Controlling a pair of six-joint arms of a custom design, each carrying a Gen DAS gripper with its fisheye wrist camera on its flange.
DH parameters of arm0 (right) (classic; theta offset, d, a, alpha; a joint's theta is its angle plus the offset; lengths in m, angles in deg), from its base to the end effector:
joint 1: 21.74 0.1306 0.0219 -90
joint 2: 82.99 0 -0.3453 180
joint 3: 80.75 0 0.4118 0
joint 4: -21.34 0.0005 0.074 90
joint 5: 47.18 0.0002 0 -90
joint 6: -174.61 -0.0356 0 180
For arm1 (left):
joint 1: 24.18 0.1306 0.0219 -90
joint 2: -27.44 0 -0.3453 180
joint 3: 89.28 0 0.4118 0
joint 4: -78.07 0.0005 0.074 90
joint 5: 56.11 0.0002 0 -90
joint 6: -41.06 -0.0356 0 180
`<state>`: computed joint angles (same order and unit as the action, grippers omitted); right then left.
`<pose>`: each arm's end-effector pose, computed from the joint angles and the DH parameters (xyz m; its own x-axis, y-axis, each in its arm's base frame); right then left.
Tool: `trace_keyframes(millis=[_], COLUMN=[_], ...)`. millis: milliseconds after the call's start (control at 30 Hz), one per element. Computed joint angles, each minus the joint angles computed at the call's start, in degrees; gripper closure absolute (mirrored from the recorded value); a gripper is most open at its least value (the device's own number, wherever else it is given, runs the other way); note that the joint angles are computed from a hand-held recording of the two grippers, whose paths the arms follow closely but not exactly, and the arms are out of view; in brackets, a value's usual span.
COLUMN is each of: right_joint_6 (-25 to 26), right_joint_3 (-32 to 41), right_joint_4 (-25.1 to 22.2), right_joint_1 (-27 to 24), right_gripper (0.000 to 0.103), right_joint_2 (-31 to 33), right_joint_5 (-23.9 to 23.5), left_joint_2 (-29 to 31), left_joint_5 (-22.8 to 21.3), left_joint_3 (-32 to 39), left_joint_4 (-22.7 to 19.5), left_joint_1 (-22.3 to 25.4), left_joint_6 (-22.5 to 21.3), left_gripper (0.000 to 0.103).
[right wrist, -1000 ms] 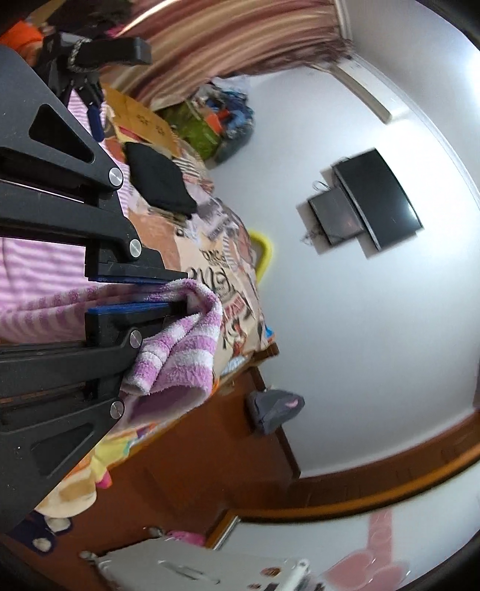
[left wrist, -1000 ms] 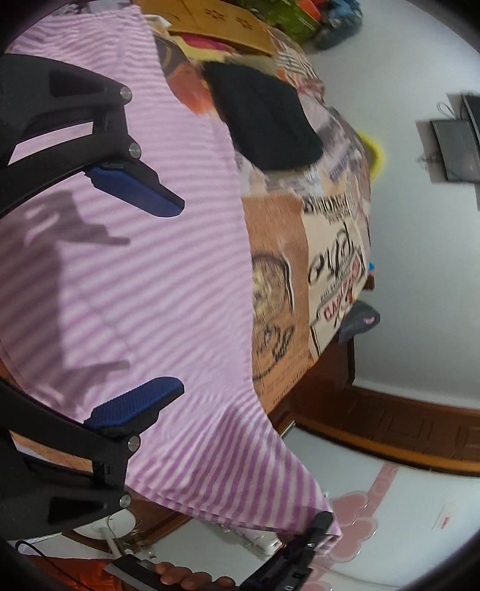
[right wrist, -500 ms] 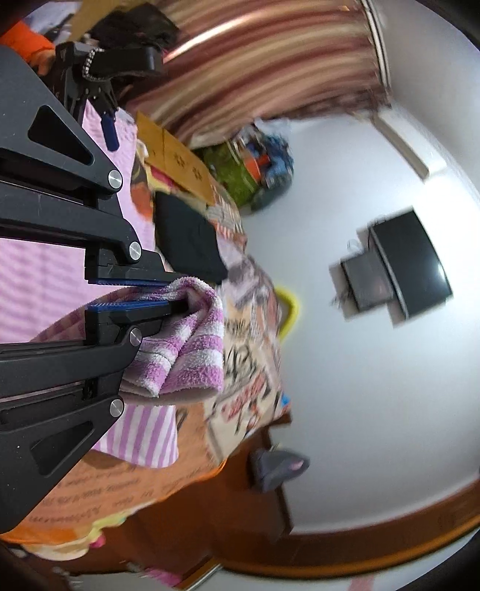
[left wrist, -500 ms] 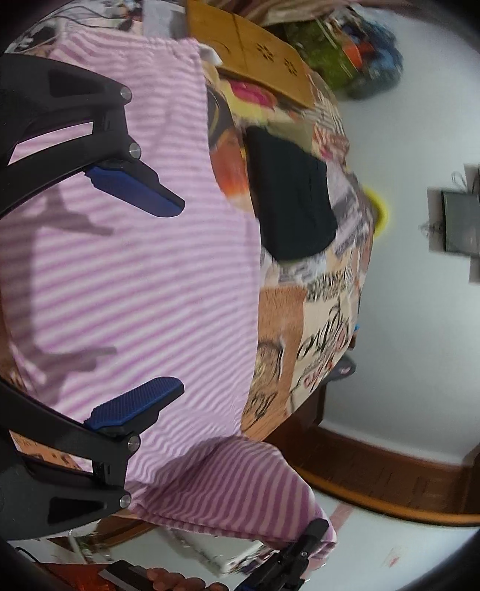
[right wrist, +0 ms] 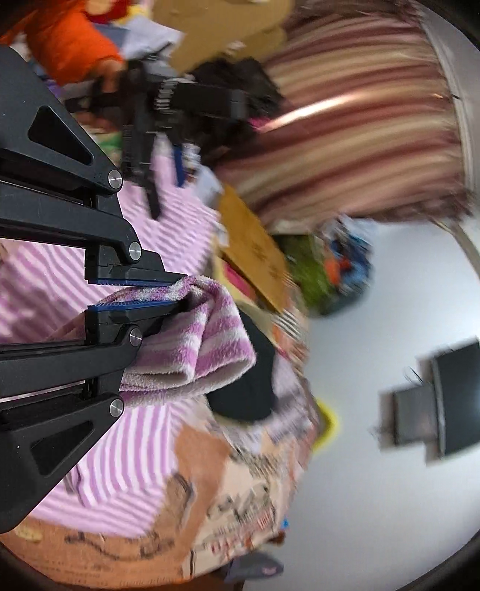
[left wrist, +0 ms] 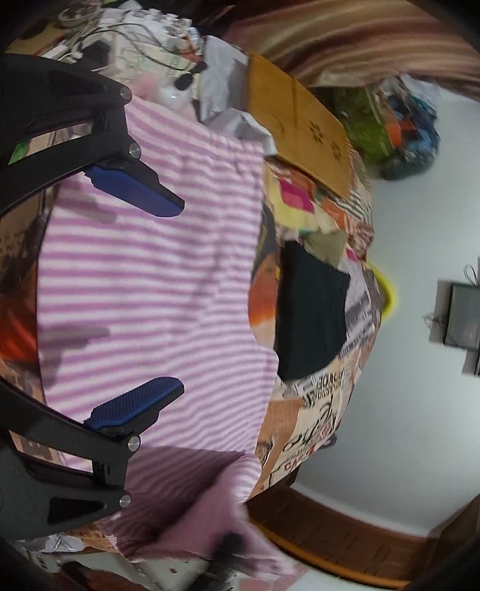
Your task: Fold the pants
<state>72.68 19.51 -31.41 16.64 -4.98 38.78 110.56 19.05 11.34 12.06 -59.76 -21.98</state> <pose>0.3324 0.2658 0.5685 -0.5271 -0.1545 -0.8356 -0.5703 0.7933 0.2131 0.3669 -0.2519 0.5159 -0.7354 -0.0127 -0.6775 0.1021 0.9863 -0.1293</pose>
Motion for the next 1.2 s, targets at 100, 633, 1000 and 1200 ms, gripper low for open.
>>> trace_keyframes(millis=[100,633,1000,1200], right_joint_6=[1.9,2.1,5.5,8.7], right_joint_3=[-0.3,-3.5,-3.1,0.3], right_joint_4=[-3.8,-15.9,-23.6,-24.7], right_joint_1=[1.4,-1.3,-10.8,-10.9], right_gripper=[0.097,0.069,0.053,0.053], right_joint_2=[2.4,-2.5,-3.7,2.1], right_joint_5=[-2.5,-6.7,3.7,2.5], left_joint_2=[-0.8,3.7,7.7,7.8], left_joint_5=[1.0,1.5,0.6,0.6], left_joint_3=[-1.8,1.7,6.7,6.2], left_joint_4=[-0.2,0.3,0.3,0.5], left_joint_1=[0.5,-1.8,-3.4,-2.8], left_joint_6=[1.4,0.1,-1.4,-1.5], left_gripper=[0.014,0.014,0.014,0.014])
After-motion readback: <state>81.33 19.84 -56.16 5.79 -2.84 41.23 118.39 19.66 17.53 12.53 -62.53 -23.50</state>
